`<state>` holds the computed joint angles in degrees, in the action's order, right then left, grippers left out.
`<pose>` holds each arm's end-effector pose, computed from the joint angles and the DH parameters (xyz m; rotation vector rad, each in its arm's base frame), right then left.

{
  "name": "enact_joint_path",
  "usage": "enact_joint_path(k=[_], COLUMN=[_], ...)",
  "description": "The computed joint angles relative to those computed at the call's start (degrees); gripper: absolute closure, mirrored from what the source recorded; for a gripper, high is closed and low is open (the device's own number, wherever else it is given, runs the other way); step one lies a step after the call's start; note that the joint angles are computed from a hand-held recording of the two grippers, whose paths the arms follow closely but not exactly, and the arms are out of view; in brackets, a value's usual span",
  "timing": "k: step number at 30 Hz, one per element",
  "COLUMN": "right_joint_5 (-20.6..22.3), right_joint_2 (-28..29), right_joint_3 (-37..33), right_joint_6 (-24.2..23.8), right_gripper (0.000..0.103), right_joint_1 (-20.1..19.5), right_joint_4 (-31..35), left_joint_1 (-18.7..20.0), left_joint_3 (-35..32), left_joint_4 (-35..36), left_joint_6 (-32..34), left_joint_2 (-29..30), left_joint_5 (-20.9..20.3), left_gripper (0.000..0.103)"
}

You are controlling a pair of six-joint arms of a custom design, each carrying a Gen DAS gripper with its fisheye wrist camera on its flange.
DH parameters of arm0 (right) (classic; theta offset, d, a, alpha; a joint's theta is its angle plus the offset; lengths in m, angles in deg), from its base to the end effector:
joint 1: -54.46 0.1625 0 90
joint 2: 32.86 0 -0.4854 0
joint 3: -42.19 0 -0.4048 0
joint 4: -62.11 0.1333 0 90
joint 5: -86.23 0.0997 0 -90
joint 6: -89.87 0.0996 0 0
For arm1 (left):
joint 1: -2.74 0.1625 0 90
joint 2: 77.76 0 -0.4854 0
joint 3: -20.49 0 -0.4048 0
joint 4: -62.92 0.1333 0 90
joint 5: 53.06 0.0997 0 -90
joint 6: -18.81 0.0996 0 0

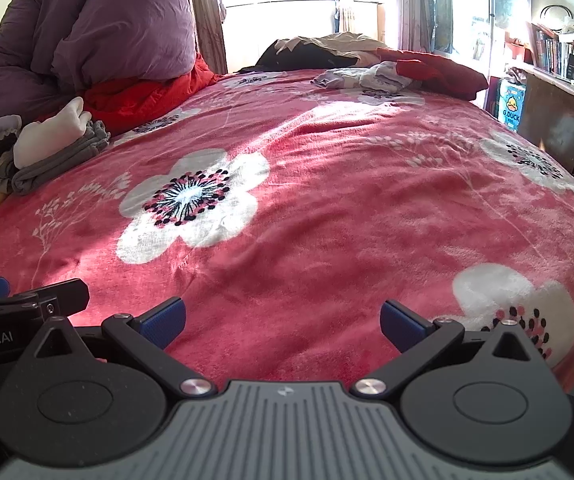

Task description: Fold clothes

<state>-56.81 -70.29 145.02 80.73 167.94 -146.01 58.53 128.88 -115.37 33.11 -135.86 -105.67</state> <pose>0.3130 -0.5858 0.1325 0.0905 -2.1401 1.1519 -0.2009 -0.6402 0.2622 0.7445 2.3458 -0.9721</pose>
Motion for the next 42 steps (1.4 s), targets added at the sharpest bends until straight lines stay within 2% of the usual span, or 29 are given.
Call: enact_joint_path(k=[11, 15, 18, 21, 26, 27, 30, 33, 35, 38, 42], right_joint_5=[1.3, 2.3, 2.6, 3.6, 4.0, 4.6, 8.2, 12.6, 15.0, 13.5, 16.0], right_joint_2=[-0.2, -1.0, -1.4, -2.3, -2.2, -2.2, -2.3, -2.5, -3.8, -3.8, -5.1], right_joint_3=[1.5, 2.4, 2.8, 3.4, 2.9, 2.7, 2.5, 2.5, 2.9, 1.7, 0.8], right_joint_6=[-1.2, -0.9, -2.2, -1.6, -4.3, -5.2, -7.1, -9.0, -8.4, -10.4, -10.6], right_gripper=[0.0, 0.0, 0.0, 0.0, 0.0, 0.0, 0.0, 0.0, 0.0, 0.0, 0.0], right_joint_1=[0.1, 0.3, 0.6, 0.7, 0.6, 0.3, -1.0, -2.9, -4.7, -6.8, -10.1], right_joint_4=[-2.1, -2.6, -4.3, -5.0, -7.6, -8.6, -12.4, -16.0, -13.1, -12.7, -13.8], left_joint_1=[-0.4, 0.1, 0.7, 1.7, 1.9, 1.9, 2.3, 1.6, 1.6, 1.5, 0.8], left_joint_3=[1.4, 1.4, 1.2, 0.5, 1.3, 1.0, -1.6, -4.1, -5.2, -9.2, -13.3], left_joint_4=[-3.2, -2.3, 0.2, 3.2, -4.0, -4.2, 1.5, 5.3, 4.8, 10.3, 10.5], left_joint_6=[4.6, 4.9, 2.3, -2.3, -1.5, -1.8, -3.7, -1.9, -0.6, -2.2, 1.7], left_joint_2=[-0.1, -0.9, -2.0, -3.3, -3.0, -2.8, -2.5, -0.9, 0.6, 3.4, 7.6], left_joint_5=[1.5, 1.0, -0.4, -3.8, -6.0, -6.4, -8.1, -6.4, -7.2, -7.2, -7.5], left_gripper=[0.0, 0.0, 0.0, 0.0, 0.0, 0.0, 0.0, 0.0, 0.0, 0.0, 0.001])
